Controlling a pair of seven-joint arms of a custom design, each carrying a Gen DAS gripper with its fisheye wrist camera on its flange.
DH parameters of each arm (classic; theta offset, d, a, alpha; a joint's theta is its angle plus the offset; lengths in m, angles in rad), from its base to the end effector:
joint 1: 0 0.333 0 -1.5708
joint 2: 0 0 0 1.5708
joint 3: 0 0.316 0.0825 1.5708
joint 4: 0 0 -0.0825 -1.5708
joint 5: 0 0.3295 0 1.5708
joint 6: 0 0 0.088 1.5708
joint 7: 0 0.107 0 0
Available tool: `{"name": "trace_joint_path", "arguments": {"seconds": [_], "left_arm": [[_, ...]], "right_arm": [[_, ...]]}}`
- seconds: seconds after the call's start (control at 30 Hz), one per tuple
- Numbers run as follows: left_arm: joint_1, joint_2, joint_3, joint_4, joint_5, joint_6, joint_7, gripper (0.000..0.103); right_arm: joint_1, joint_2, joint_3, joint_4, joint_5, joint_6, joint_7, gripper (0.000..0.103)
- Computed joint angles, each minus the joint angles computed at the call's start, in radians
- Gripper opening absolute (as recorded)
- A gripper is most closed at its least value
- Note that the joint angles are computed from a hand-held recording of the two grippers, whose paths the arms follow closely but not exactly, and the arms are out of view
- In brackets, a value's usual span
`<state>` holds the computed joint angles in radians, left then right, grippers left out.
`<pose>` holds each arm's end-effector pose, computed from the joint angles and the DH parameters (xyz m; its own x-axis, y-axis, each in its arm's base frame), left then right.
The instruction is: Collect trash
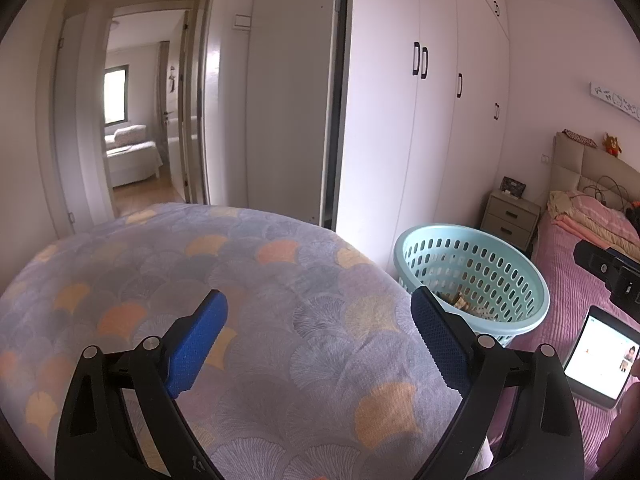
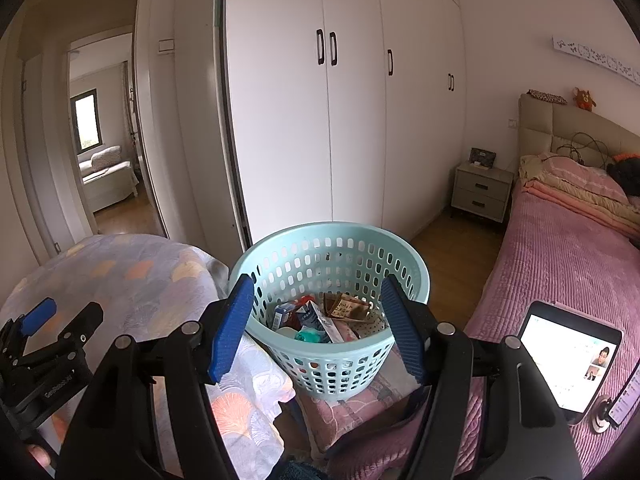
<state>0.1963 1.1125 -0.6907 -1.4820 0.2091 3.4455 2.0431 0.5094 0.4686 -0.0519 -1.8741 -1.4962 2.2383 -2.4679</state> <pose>0.6933 -0.1856 0.2648 -0.5349 -0.8433 0.0519 -0.3946 0.1950 -0.8979 0.5551 0.2436 0.3120 -0.6091 -0.7924 -0.0338 -0.3426 0.3013 -0.8898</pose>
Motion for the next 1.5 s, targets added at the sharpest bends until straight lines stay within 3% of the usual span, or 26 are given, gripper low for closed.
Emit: {"name": "trace_joint_path", "arguments": {"seconds": [1.23,1.43,1.5], "left_arm": [[0.033,0.005,-0.039,-0.012,0.022,-0.004,0.025,0.090],[-0.006,-0.047,0.023,-0.043,0.006,0.059,0.009,0.090],[0.011,-0.065,0.016,-0.072,0.029,0.072,-0.016,0.090]], "right_arm": [[-0.013,0.002,-0.005,-0.010,-0.005,0.046,0.004,0.062],[-0.008,-0.016,0.001,-0.021,-0.006,0.026,0.002,0.062],[-0.006,-0.021,0.005,-0.023,-0.005,0.020,0.002,0.062]]}}
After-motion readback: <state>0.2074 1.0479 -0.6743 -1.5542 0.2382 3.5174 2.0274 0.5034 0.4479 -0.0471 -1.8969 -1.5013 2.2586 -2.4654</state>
